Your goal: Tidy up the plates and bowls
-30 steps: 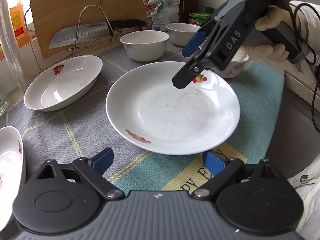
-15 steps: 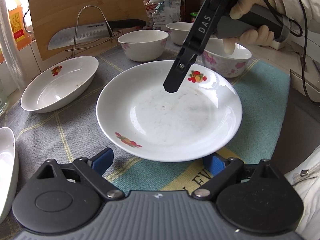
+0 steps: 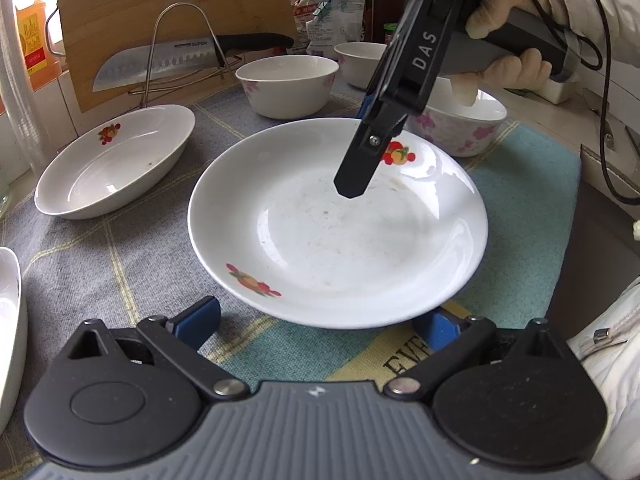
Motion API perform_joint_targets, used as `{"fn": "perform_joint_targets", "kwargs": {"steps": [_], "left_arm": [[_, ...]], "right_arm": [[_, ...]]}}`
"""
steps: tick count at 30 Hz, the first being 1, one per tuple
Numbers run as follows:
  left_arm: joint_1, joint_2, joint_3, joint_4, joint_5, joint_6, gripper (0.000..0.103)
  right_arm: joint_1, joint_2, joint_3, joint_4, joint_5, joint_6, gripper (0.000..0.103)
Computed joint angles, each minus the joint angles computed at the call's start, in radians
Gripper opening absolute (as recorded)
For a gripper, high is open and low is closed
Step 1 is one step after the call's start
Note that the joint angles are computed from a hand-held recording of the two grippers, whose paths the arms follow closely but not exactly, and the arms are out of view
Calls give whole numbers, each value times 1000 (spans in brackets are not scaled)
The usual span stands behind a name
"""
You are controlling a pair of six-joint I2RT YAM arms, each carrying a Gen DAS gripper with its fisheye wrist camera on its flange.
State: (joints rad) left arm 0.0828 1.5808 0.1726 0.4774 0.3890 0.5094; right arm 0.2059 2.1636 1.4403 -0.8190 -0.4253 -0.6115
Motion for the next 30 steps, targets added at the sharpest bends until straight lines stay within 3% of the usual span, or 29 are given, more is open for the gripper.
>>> {"fn": "perform_joint_targets", "kwargs": {"steps": [11, 30], "left_arm": [[-13, -21, 15, -46, 14, 44, 95], [4, -28, 58, -134, 37, 50, 95]], "right_arm": [[1, 17, 35, -40, 3, -3, 92], [14, 10, 25, -22, 18, 14, 92]]}}
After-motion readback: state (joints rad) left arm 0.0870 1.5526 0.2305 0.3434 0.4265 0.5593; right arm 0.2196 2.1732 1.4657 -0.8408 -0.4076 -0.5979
